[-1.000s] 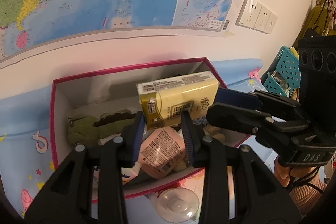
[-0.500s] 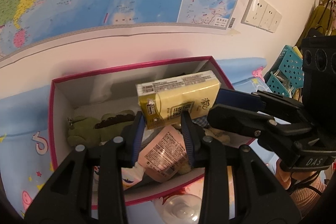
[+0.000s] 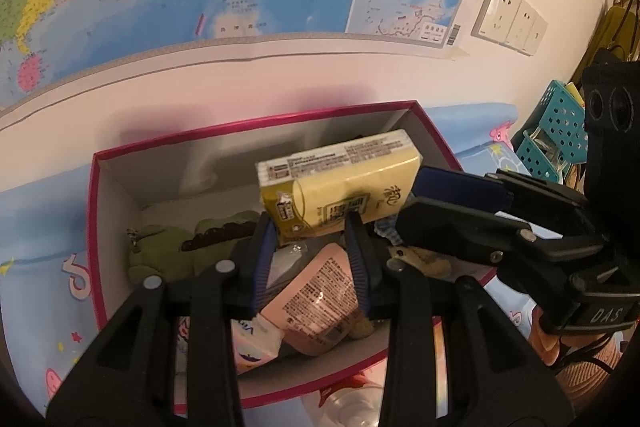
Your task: Organize soft objects
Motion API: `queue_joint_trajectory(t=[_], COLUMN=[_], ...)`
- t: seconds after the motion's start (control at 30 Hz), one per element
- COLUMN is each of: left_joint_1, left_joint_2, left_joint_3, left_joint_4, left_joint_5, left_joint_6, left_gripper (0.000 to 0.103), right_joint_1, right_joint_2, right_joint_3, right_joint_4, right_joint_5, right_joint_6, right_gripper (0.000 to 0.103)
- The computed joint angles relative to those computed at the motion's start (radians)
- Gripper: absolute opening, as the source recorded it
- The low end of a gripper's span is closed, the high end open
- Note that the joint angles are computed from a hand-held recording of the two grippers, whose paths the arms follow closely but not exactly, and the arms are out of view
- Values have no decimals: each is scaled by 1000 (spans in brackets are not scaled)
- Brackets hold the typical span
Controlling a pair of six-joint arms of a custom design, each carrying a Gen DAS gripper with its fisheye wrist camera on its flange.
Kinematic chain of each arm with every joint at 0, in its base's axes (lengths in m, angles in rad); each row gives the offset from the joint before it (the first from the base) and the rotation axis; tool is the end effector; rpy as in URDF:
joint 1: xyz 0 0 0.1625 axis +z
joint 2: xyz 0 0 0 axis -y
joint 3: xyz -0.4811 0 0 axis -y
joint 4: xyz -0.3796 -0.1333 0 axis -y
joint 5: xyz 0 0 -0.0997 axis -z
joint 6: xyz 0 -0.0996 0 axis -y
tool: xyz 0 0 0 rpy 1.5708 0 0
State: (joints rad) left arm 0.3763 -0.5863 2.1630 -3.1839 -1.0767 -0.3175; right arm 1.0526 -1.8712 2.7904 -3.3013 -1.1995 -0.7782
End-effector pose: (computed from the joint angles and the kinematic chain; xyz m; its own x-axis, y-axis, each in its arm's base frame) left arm -0.3999 -0.3521 -0.0349 -0.6128 0.6572 -0.4389 0.7769 0.6025 -0.1825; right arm 0.0363 -0.2783 0.3286 -0.9088 -0.2540 0.3312 -0.4169 0.5896 -0.6918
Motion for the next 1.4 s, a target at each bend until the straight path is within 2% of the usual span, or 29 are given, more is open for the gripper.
queue_joint_trajectory(t=[0.9,1.17,1.4], left_joint_1=[17,40,39], left_joint_2=[7,16,12], left_joint_3=[-31,-60,-64], left_joint_4=[52,91,114], left_joint_5=[9,-1,22], left_joint_6=[-16,-19,-35], left_gripper=[37,37,37], right_joint_1=[28,49,58], right_joint_2=[75,134,169], right_joint_3=[-22,-33,-26], right_joint_4=[-65,-126,-180], right_joint_5=[-46,-93,-132], right_joint_6=[45,83,90], right_gripper=[39,39,39])
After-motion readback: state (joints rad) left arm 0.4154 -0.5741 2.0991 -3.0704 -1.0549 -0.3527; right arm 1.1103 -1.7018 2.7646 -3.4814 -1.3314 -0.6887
